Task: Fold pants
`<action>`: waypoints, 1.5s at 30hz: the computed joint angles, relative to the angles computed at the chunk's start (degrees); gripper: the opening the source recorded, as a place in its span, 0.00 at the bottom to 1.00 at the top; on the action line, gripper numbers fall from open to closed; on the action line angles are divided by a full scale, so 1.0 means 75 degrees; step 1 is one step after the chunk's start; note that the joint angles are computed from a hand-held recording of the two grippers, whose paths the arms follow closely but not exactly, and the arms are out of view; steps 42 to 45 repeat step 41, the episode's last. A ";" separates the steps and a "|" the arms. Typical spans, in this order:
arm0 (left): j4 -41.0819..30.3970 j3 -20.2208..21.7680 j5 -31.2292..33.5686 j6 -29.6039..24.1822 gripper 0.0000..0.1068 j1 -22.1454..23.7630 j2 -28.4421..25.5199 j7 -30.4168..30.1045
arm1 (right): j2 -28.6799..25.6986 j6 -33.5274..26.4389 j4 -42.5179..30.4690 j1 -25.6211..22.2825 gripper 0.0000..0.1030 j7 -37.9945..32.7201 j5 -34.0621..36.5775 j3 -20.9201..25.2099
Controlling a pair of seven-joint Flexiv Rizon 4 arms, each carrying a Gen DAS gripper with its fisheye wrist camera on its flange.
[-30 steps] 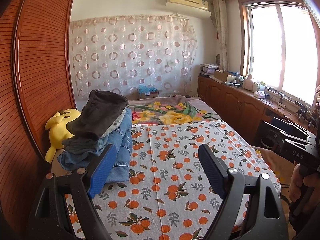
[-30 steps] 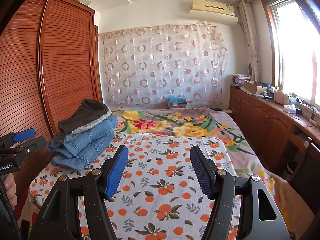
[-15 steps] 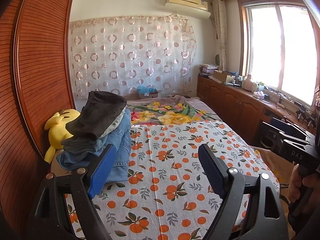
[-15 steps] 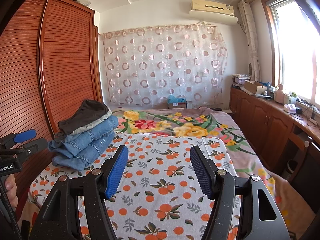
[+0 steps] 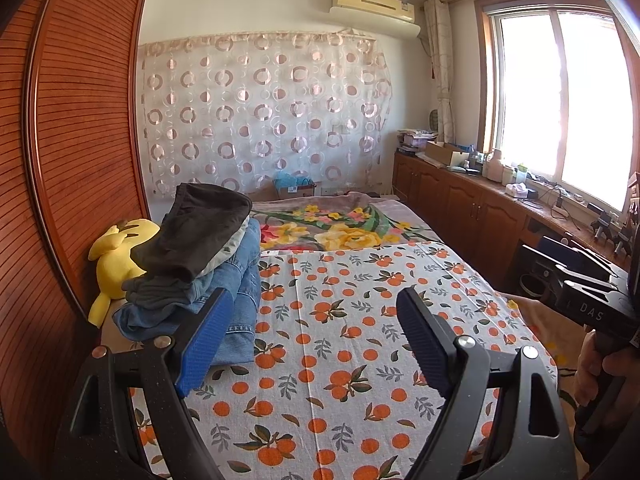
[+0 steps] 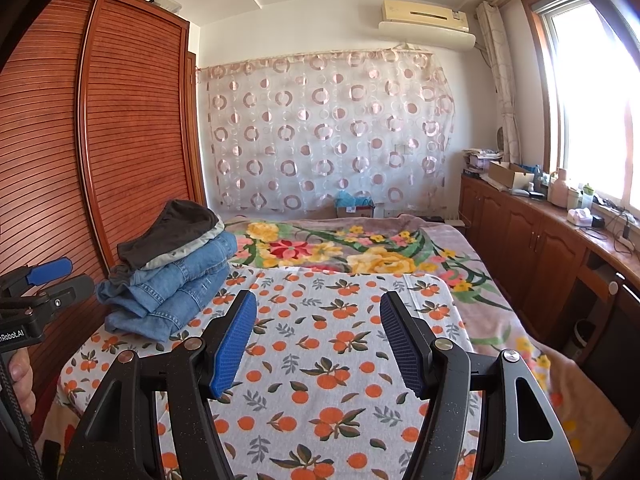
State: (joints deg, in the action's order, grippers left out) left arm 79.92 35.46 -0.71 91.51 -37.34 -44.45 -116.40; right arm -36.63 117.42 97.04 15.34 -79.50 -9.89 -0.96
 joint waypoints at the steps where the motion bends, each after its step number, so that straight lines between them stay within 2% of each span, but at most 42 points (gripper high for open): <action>1: -0.0010 0.0007 0.0002 0.0004 0.79 -0.0006 -0.0013 -0.0011 | -0.0001 0.0005 -0.0003 0.0008 0.64 -0.0009 0.0009 -0.0010; 45: 0.0013 0.0036 -0.0152 0.0069 0.79 -0.0058 -0.0075 0.0080 | -0.0024 0.0029 -0.0004 0.0007 0.64 -0.0020 0.0032 0.0002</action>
